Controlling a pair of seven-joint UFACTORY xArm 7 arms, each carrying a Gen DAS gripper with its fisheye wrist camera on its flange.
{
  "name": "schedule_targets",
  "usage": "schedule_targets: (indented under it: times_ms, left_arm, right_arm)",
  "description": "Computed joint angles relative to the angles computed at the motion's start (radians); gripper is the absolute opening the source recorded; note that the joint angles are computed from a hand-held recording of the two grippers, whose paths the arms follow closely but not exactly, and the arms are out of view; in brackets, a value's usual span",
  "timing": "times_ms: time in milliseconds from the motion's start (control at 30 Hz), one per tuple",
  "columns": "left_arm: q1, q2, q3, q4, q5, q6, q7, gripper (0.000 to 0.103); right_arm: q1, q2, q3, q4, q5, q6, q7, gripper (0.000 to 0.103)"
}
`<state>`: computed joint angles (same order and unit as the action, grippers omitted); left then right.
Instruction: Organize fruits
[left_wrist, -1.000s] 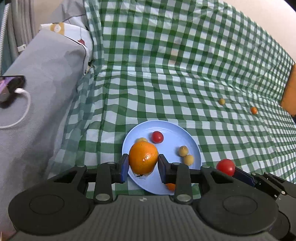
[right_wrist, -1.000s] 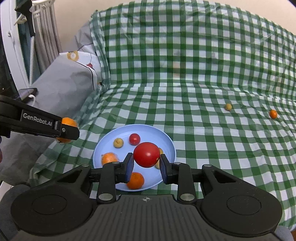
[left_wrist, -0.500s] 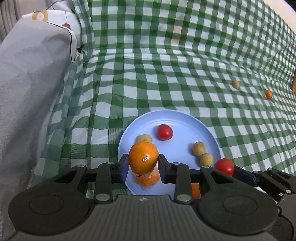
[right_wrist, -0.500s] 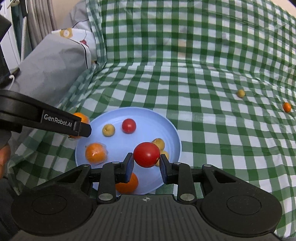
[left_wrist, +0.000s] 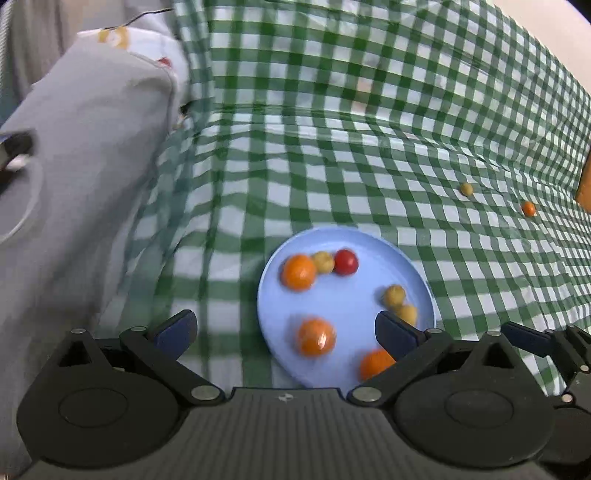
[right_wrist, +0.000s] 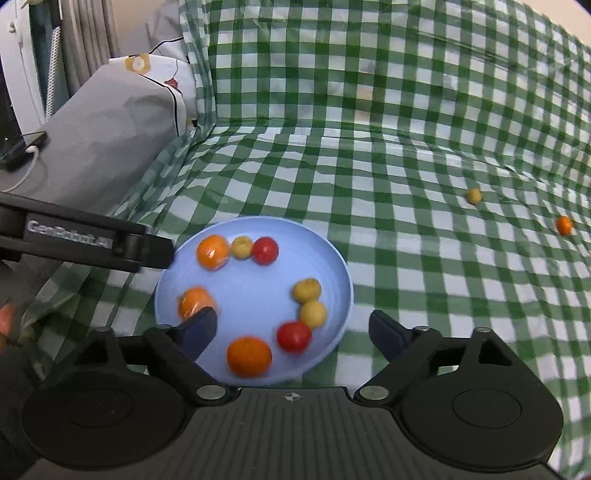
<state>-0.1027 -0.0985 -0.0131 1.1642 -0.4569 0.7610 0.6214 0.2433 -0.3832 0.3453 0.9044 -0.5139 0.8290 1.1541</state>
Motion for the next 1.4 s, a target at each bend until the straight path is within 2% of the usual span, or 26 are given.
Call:
schedule_targets:
  times_ms: [233, 567, 767, 1000, 1400]
  left_arm:
    - [0.035, -0.185, 0.049, -0.115, 0.060, 0.096, -0.078, 0.103]
    - [0.017, -0.433, 0.102, -0.243, 0.091, 0.131, -0.072, 0.103]
    - [0.001, -0.524, 0.122, -0.275, 0.110, 0.182, -0.072, 0.103]
    - [-0.022, -0.606, 0.132, -0.306, 0.112, 0.189, -0.068, 0.103]
    - [-0.044, -0.627, 0.146, -0.306, 0.113, 0.184, -0.059, 0.103]
  right_arm:
    - [0.051, -0.124, 0.044, 0.000, 0.114, 0.129, 0.011, 0.097]
    - [0.058, -0.163, 0.193, 0.101, 0.084, 0.291, 0.138, 0.102]
    - [0.067, -0.187, 0.244, 0.130, 0.053, 0.346, 0.178, 0.102]
    - [0.056, -0.225, 0.289, 0.137, 0.031, 0.386, 0.223, 0.102]
    - [0.033, -0.259, 0.313, 0.138, 0.038, 0.396, 0.223, 0.102]
